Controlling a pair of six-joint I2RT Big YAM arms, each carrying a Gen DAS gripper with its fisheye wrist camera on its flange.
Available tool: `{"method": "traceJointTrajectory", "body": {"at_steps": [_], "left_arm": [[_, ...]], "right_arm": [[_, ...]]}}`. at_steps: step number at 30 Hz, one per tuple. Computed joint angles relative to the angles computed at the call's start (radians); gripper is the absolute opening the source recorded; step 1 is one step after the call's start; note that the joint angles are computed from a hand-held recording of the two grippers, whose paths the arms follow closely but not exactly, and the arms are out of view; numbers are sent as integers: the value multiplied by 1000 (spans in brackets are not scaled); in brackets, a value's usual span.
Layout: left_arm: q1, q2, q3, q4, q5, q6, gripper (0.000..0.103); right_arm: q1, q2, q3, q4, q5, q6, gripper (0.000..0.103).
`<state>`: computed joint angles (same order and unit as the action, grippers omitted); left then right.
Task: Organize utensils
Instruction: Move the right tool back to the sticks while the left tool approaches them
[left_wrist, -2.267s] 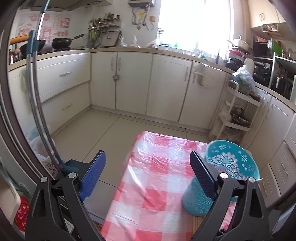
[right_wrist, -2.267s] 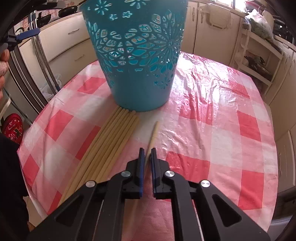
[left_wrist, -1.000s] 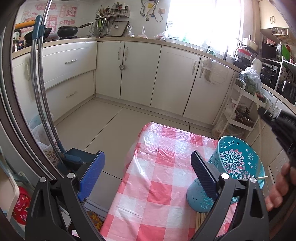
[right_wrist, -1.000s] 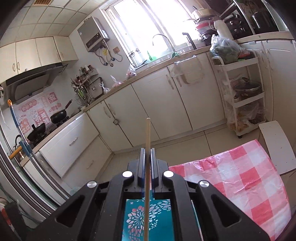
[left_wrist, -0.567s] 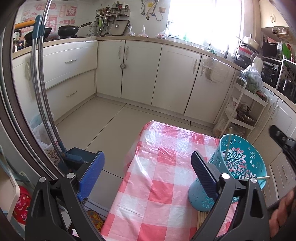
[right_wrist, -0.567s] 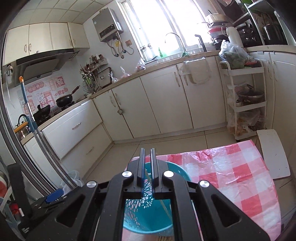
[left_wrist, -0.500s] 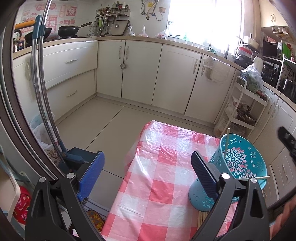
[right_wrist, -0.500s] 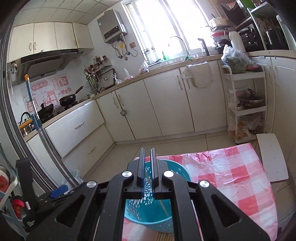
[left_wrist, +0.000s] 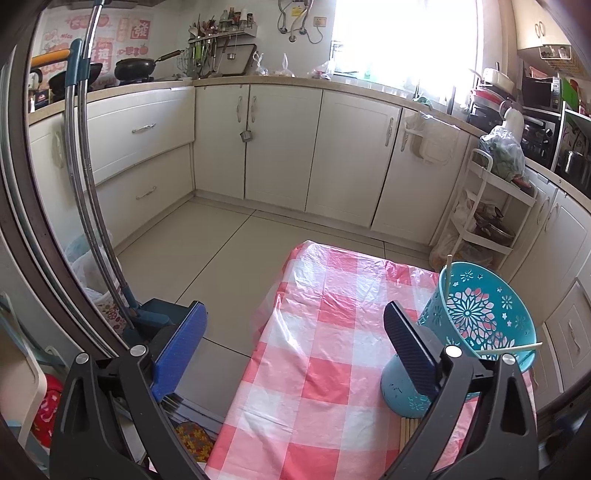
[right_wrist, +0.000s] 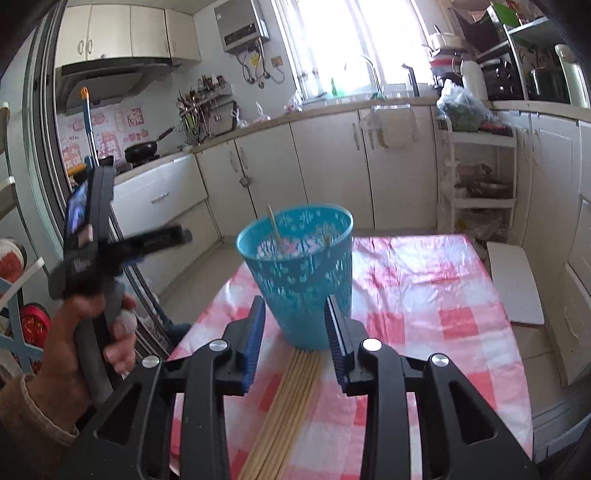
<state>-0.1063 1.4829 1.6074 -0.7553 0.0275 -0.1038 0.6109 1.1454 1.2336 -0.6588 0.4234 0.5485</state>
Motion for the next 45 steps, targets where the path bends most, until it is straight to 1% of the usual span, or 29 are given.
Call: {"method": "traceJointTrajectory", "body": {"at_steps": [2,5,14,17,23,28,32,39,43,45], "left_arm": [[0,-4,-4,4,-3,5,93],[-1,-5,-6,5,-7,9,94],[-2,-4,-9,3,-10,14,94],[-3,-3,-9,-2,-11,17,95],[-9,4,-3,-14,-17,29,95],[-15,5,-1,-20,-23,42,95],[-16,9,4,-28,-24,47,95],[-16,10,6,-32,-24,48,95],[-16,12,3,-34,-28,57,95],[-16,12,0,-36,-32,67,95]], "right_arm": [[-6,12,-13,-28,-30,38,33],[-14,34,-21,-57,-62,63,33],[-32,79,-46,-95,-117,88,33],[-40,95,-47,-109,-130,99,29],[-55,124,-48,-123,-157,113,27],[-56,148,-34,-122,-163,99,26],[-55,182,-13,-133,-162,88,22],[-48,204,-1,-140,-153,70,22],[-47,211,7,-160,-140,51,16],[-46,215,14,-173,-138,30,14]]}}
